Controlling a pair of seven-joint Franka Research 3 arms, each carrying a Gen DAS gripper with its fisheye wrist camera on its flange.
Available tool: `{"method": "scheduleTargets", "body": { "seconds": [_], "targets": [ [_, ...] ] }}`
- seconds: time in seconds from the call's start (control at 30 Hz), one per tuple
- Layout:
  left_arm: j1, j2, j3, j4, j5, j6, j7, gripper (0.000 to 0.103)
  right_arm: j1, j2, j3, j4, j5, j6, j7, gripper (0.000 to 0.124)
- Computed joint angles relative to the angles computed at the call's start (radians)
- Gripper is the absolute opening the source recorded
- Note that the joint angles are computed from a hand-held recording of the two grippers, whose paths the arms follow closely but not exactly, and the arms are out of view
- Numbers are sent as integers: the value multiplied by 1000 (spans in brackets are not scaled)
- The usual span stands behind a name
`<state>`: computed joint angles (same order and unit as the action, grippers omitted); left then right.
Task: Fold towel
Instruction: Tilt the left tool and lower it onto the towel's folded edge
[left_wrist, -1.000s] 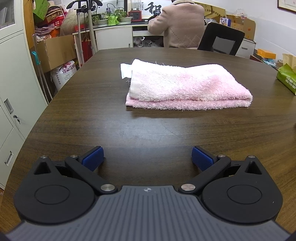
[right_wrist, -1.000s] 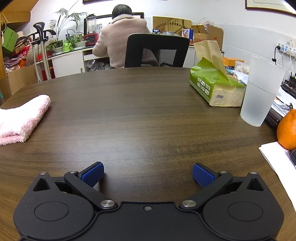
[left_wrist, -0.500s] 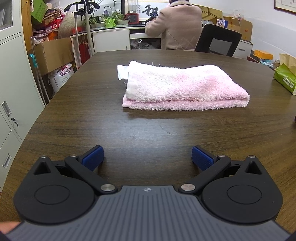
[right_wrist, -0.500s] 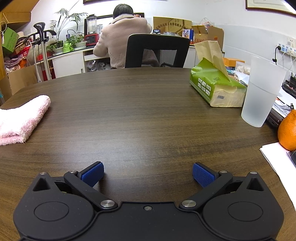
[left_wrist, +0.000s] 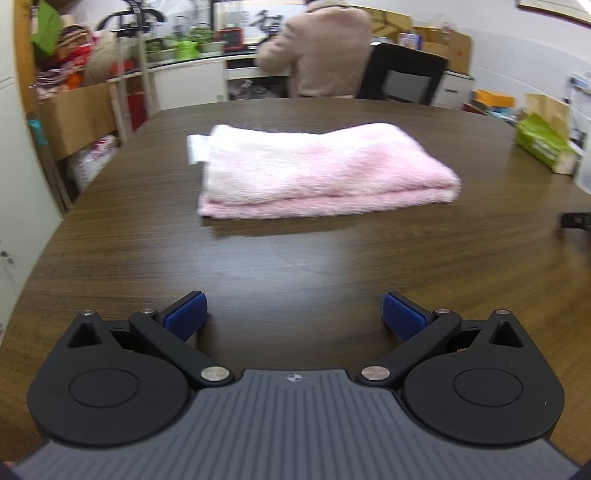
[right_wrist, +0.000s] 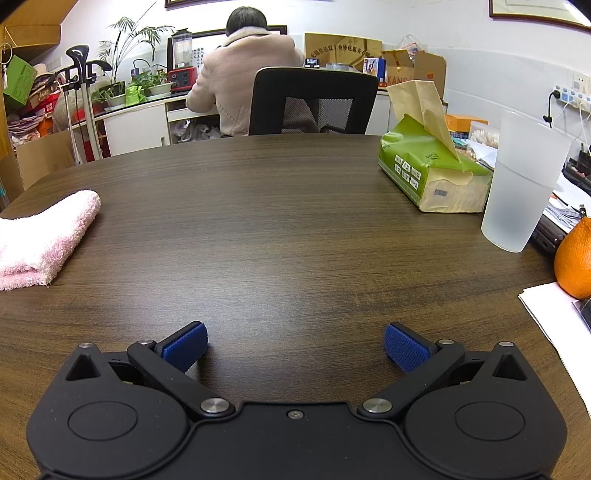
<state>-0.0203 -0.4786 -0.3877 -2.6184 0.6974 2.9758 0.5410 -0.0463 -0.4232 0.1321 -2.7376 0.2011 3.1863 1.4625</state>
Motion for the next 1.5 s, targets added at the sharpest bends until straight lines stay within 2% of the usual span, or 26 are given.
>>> {"method": "scheduleTargets", "body": {
  "seconds": [0.03,0.13,0.23,0.3,0.37,0.5,0.6,0.67,0.77,0.8,0.83,0.93,1.1,1.2,1.23,1.3,1.33,1.37,1.5],
  "targets": [
    [4,-10,-2,-7,6,20,-8,103,0,0,0,0,0,0,0,102],
    [30,-48,-4,-44,12,171,-18,103,0,0,0,0,-1,0,1,102],
    [169,-107,-118,-77,-5,326,-50,103,1,1,-2,0,-1,0,0,102],
    [184,-112,-125,-94,-37,401,-38,103,1,0,-2,0,-1,0,0,102],
    [226,-128,-162,-114,-84,485,-22,103,1,1,-2,0,-1,0,0,102],
    [254,-143,-198,-133,-155,547,33,103,1,1,-2,0,-1,0,0,102],
    [306,-185,-264,-157,-233,612,84,103,1,1,-2,0,-1,0,0,102],
    [279,-173,-242,-163,-256,634,100,103,2,0,-2,0,-1,0,0,102],
    [209,-132,-180,-159,-264,653,117,103,2,0,-2,0,-1,0,0,102],
    [169,-116,-141,-152,-250,635,119,103,2,0,-2,0,-1,0,0,102],
    [106,-88,-77,-138,-218,603,114,103,2,0,-2,0,-1,0,0,102],
    [19,-54,11,-133,-210,576,125,103,2,0,-2,0,-1,0,0,102],
    [-44,-48,71,-155,-260,587,164,103,2,0,-2,0,-1,0,0,102],
    [-12,-66,21,-176,-339,616,219,103,2,0,-2,0,-2,0,0,102],
    [27,-79,-32,-184,-390,628,245,103,2,0,-2,0,-2,0,0,102],
    [98,-108,-130,-192,-486,631,286,92,2,0,-2,0,-2,0,0,102],
    [117,-119,-158,-193,-520,620,300,88,2,0,-2,0,-2,0,0,102],
    [130,-129,-179,-193,-549,608,312,84,2,0,-2,0,-2,0,0,102],
    [129,-136,-191,-194,-600,584,343,82,1,0,-2,0,-2,0,0,102]
  ]
}}
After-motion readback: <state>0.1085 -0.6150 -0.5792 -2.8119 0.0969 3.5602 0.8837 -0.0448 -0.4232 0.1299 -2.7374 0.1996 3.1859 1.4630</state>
